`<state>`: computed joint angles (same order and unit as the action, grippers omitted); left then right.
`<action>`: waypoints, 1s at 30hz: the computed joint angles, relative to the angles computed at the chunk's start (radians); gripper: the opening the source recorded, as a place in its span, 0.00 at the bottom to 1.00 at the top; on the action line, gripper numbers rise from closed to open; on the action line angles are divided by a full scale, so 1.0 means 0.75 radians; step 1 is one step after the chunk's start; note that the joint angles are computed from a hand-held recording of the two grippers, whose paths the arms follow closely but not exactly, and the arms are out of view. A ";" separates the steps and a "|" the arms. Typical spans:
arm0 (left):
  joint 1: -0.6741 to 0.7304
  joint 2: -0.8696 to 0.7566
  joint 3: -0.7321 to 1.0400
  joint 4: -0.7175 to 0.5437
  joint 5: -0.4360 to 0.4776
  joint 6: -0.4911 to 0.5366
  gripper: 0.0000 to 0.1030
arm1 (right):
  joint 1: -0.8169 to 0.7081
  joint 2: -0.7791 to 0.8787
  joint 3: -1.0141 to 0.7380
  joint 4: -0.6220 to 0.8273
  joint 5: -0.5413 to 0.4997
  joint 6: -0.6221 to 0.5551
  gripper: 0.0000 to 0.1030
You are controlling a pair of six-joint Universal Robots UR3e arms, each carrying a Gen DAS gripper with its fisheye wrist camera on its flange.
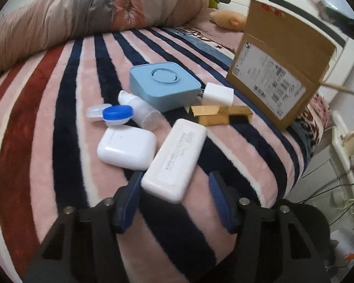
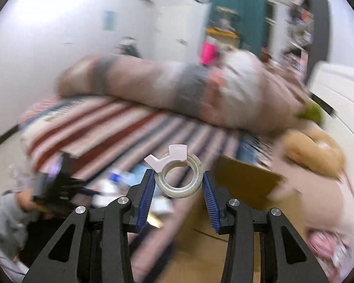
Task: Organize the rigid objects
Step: 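Drop the white tape roll into the box with right tool while left reaches, then put the white power bank in the box with left tool while right reaches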
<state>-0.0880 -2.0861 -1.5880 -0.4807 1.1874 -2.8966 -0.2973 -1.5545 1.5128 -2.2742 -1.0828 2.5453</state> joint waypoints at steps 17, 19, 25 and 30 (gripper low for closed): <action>-0.108 -0.144 0.225 -0.012 0.104 -0.102 0.31 | -0.077 0.078 0.097 -0.190 -0.113 0.031 0.55; -0.104 -0.111 0.204 -0.003 0.091 -0.098 0.31 | -0.096 0.012 0.128 -0.183 0.077 0.006 0.55; -0.019 0.138 0.112 -0.009 0.153 -0.118 0.31 | 0.104 0.005 0.065 -0.029 0.181 -0.117 0.55; 0.013 0.234 0.350 -0.262 0.227 -0.066 0.31 | 0.309 0.119 0.063 0.021 0.112 -0.185 0.55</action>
